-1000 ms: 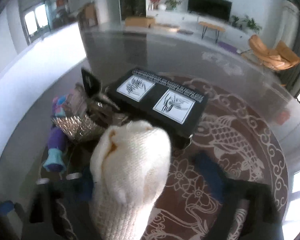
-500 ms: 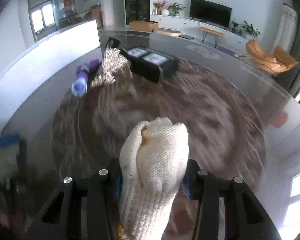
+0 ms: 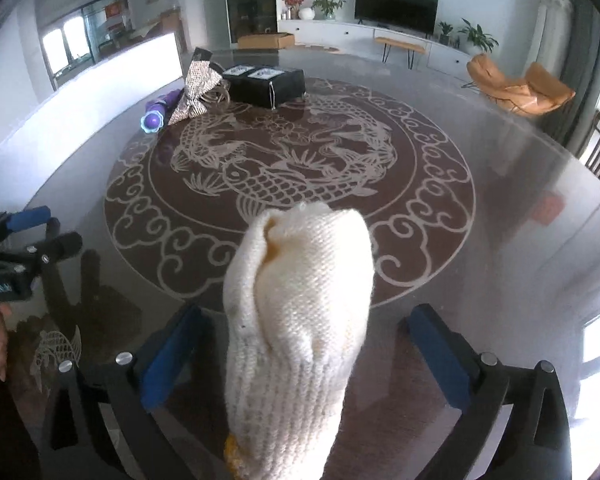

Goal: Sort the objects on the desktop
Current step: 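Grasp the purple toy wand with the left tool while the right tool holds the knit bag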

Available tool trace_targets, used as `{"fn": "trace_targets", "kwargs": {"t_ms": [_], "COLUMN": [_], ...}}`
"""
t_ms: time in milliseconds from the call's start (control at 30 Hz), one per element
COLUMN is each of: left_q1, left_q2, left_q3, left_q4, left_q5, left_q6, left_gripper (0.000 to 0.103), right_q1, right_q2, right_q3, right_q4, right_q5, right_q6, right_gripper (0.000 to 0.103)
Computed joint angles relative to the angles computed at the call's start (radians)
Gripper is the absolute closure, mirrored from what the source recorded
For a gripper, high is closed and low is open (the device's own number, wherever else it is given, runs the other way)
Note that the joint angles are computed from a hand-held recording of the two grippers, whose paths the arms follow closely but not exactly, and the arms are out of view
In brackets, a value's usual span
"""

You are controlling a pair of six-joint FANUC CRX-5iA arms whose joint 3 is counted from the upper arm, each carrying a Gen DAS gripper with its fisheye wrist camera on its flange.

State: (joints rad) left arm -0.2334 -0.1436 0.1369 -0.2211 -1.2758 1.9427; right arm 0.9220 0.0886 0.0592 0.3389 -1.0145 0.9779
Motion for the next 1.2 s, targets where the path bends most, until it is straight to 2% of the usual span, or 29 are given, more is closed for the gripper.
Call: {"fn": "trace_targets", "kwargs": {"t_ms": [67,167,333,500,600,633,700,733,800,867,900,1033,1200], "left_q1": [0.020,0.149,0.236,0.243,0.213,0.191,0.181,0.200,0.211,0.213,0.220,0.256,0.299], "left_q2": [0.006,-0.025,0.082,0.230,0.359,0.374,0.386,0.381,0.358,0.326,0.301,0.209,0.011], "left_q3": [0.003,-0.088,0.024,0.205,0.361,0.392,0.408,0.385,0.345,0.304,0.269,0.142,-0.109], "left_q4": [0.034,0.282,0.323,0.249,0.179,0.126,0.111,0.157,0.167,0.144,0.149,0.220,0.412], "left_q5": [0.002,0.162,0.211,0.132,-0.021,-0.039,-0.032,-0.007,0.041,0.077,0.101,0.151,0.203], "left_q6": [-0.006,-0.079,0.003,0.101,0.107,0.106,0.091,0.075,0.049,0.004,-0.035,-0.166,-0.350], "left_gripper": [0.000,0.000,0.000,0.000,0.000,0.000,0.000,0.000,0.010,0.046,0.055,0.082,0.082], "right_q1": [0.003,0.004,0.004,0.004,0.004,0.004,0.004,0.005,0.005,0.005,0.005,0.005,0.005], "right_q2": [0.001,0.000,-0.001,-0.001,-0.001,-0.001,0.000,-0.001,-0.001,-0.001,-0.001,-0.001,-0.001], "right_q3": [-0.003,-0.005,-0.005,-0.005,-0.005,-0.005,-0.005,-0.005,-0.005,-0.005,-0.006,-0.005,-0.006], "right_q4": [0.005,0.007,0.007,0.007,0.006,0.006,0.006,0.007,0.007,0.007,0.007,0.007,0.008], "right_q5": [0.001,0.001,0.001,0.001,0.001,0.001,0.001,0.001,0.001,0.001,0.001,0.001,0.002], "right_q6": [-0.003,-0.006,-0.006,-0.006,-0.006,-0.006,-0.007,-0.007,-0.007,-0.007,-0.008,-0.008,-0.008], "right_gripper": [0.000,0.000,0.000,0.000,0.000,0.000,0.000,0.000,0.000,0.000,0.000,0.000,0.000]}}
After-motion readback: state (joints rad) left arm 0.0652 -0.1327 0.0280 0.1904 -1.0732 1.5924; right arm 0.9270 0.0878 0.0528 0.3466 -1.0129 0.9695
